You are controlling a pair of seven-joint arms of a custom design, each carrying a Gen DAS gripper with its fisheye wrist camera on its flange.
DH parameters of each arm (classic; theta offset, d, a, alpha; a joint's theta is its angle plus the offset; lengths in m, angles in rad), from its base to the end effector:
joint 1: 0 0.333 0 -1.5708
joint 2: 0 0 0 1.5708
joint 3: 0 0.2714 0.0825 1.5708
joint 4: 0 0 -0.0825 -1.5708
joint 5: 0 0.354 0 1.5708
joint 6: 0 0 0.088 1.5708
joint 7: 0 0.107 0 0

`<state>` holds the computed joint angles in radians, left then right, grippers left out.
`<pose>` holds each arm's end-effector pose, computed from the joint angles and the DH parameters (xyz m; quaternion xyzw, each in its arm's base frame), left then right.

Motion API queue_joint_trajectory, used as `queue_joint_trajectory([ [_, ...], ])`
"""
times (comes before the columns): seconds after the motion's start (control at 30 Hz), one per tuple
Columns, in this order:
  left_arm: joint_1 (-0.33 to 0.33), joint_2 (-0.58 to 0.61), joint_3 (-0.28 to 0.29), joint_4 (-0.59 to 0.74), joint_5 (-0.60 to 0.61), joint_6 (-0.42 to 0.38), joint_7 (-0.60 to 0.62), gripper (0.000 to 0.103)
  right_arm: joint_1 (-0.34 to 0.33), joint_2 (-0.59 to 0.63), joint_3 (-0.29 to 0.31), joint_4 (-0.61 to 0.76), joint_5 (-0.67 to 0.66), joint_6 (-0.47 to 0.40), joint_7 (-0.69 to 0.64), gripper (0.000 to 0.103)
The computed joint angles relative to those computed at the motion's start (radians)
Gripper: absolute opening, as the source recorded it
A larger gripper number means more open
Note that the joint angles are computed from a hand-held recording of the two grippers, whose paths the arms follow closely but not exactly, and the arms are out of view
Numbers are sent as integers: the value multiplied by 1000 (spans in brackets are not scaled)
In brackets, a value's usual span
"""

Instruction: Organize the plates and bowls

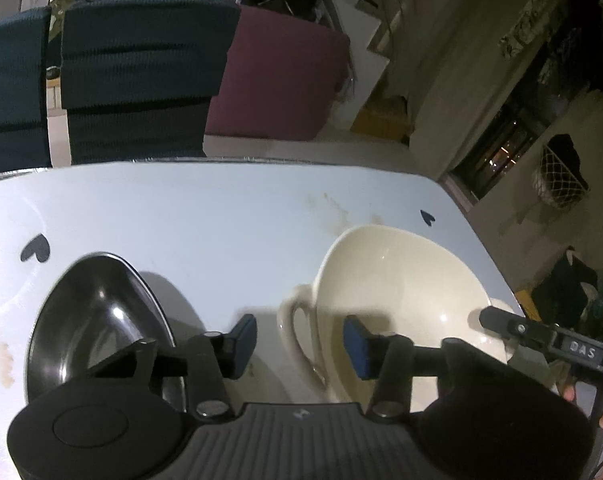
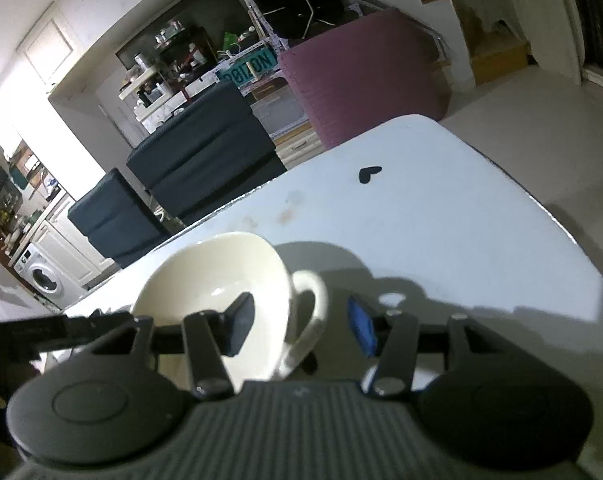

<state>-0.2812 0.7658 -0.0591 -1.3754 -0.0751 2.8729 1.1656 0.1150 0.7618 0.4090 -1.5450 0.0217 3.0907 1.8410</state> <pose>0.6905 -0.2274 0.3293 -0.7110 0.6043 -0.3429 0.1082 0.6417 0.2900 0.3127 -0.6440 0.6409 -0.0500 0.4148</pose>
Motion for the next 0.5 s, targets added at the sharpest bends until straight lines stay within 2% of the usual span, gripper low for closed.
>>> queue_joint_trajectory([
  [0.07,7,7,-10,7,-8,-7,3,41,6,8,-4,13,1,-9,0,48],
  [0.1,6,13,-9,15,-9,-15,0,38,19,8,-21,22,0,-22,9,39],
  [0.17,6,17,-10,22,-11,-22,-4,27,52,3,-64,35,-1,-46,32,30],
  [0.27,16,28,-24,35,-27,-21,-7,22,48,10,-58,47,13,-54,29,29],
  [0.43,27,45,-37,52,-48,-24,-16,20,38,10,-46,34,23,-45,10,29],
  [0.5,15,40,-24,39,-35,-3,-11,20,48,1,-59,27,21,-46,15,29],
])
